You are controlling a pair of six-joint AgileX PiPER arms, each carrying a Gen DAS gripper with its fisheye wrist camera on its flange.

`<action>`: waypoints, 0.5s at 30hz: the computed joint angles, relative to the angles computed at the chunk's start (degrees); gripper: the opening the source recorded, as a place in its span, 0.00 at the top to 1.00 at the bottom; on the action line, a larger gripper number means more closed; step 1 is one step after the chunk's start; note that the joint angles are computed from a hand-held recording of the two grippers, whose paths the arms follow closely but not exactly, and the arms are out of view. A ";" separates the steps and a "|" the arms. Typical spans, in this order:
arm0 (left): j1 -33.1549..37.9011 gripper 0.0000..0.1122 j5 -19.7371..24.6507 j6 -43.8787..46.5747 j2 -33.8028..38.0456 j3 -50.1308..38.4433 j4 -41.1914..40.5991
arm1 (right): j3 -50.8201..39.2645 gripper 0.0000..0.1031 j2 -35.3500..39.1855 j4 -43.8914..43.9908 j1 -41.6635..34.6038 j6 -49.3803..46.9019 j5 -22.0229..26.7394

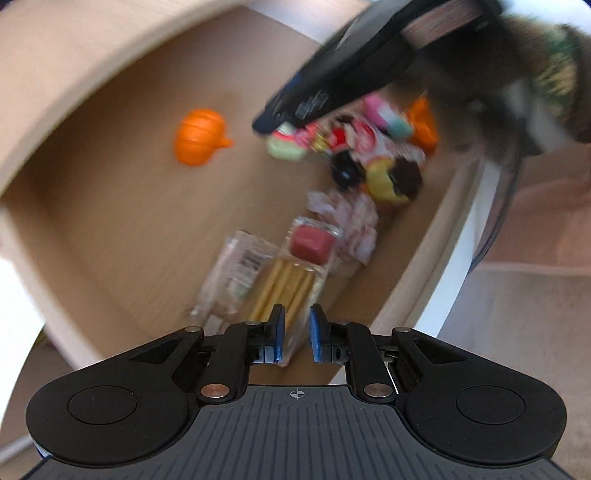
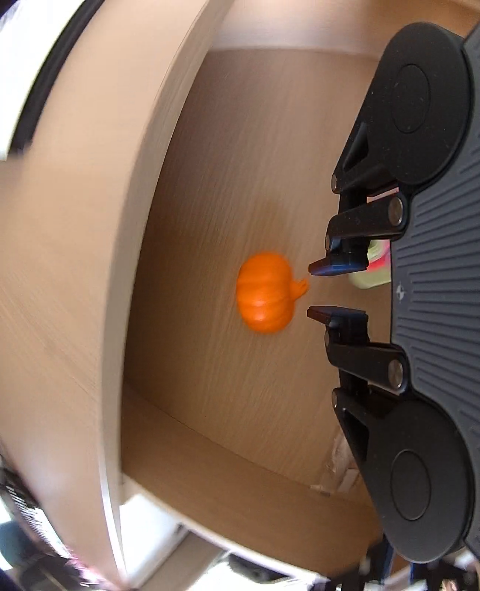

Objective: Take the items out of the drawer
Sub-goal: 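Grasp the pink-topped biscuit stick pack with the left tool while right tool approaches pumpkin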

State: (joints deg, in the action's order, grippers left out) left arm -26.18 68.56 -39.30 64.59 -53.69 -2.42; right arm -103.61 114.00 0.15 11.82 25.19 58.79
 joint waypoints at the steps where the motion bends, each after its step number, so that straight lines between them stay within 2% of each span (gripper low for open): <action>1: 2.53 0.86 -0.41 4.13 1.22 0.08 -2.03 | 2.67 0.83 -2.14 -0.10 -0.21 1.49 -0.90; 4: 8.05 0.89 -0.32 12.75 5.69 -0.03 -5.77 | 9.02 0.83 -7.60 -0.66 -0.29 5.53 -3.04; 5: 10.08 0.85 -0.85 14.71 6.41 0.14 -7.08 | 10.47 0.83 -9.02 -1.53 -0.06 6.41 -3.42; 7: 12.02 0.85 -1.50 16.65 7.65 -0.54 -7.32 | 11.70 0.83 -10.79 -4.22 0.80 8.46 -3.44; 8: 11.59 0.88 -1.77 15.92 8.20 -1.27 -5.41 | 10.94 0.83 -10.79 -6.11 1.85 10.38 -2.83; 11: 9.18 0.81 -2.40 9.44 10.09 -2.82 3.94 | 13.10 0.83 -12.89 -8.50 1.89 13.16 -3.57; 13: 9.11 0.80 -3.93 4.27 10.70 -1.87 9.05 | 13.31 0.83 -13.33 -9.04 0.81 14.14 -3.09; 15: 10.34 0.80 -6.54 0.30 8.73 0.99 10.11 | 14.36 0.83 -13.44 -9.87 0.33 15.13 -3.54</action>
